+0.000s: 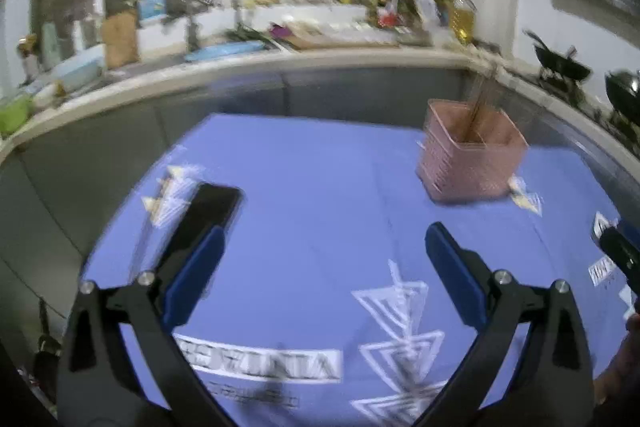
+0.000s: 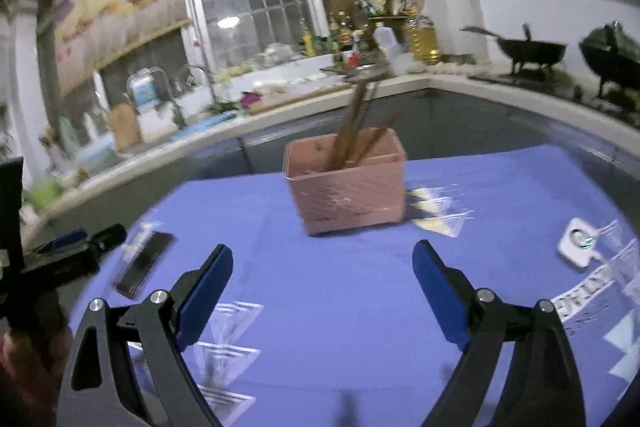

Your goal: Organize utensils

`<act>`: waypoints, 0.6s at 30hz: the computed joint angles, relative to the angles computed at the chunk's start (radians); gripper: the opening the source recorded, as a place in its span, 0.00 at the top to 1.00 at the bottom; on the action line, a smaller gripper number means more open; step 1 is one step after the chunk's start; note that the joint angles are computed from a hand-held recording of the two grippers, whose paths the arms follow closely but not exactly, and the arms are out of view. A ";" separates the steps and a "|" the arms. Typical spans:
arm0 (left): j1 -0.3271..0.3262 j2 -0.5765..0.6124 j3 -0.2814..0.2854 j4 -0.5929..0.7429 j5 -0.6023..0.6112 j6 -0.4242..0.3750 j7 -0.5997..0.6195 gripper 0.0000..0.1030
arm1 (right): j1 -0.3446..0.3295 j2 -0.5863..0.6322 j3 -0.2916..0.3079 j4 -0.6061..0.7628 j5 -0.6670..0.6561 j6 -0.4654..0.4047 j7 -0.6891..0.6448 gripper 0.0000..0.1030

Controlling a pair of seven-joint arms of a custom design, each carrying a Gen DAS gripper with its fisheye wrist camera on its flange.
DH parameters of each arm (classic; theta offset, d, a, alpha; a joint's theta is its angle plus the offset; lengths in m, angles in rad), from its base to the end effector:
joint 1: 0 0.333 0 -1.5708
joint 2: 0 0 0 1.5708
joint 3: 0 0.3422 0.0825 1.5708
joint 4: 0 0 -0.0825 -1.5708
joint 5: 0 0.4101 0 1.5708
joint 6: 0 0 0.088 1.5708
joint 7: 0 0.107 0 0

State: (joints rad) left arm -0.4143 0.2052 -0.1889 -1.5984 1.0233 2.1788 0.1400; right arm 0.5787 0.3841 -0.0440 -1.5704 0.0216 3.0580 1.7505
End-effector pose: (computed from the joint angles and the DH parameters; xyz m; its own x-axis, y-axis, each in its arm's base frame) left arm 0.5958 -0.3563 0.5881 0.3730 -0.9278 0.0073 -0.5288 -0.2190 -0.8200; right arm 0.6438 0.3867 0.5729 0.4275 -0.8892 -0.1631 -0.4741 -0.0669 -0.8779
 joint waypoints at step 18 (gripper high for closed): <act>-0.121 0.138 0.030 0.169 0.032 -0.267 0.044 0.06 | 0.065 0.079 -0.120 0.095 -0.234 -0.146 0.220 0.13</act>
State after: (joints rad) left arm -0.5358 0.3437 -0.1589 -1.4296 1.0549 1.9114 0.1840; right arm 0.6437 0.4634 -0.1644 -1.4754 -0.2124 2.9118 1.9709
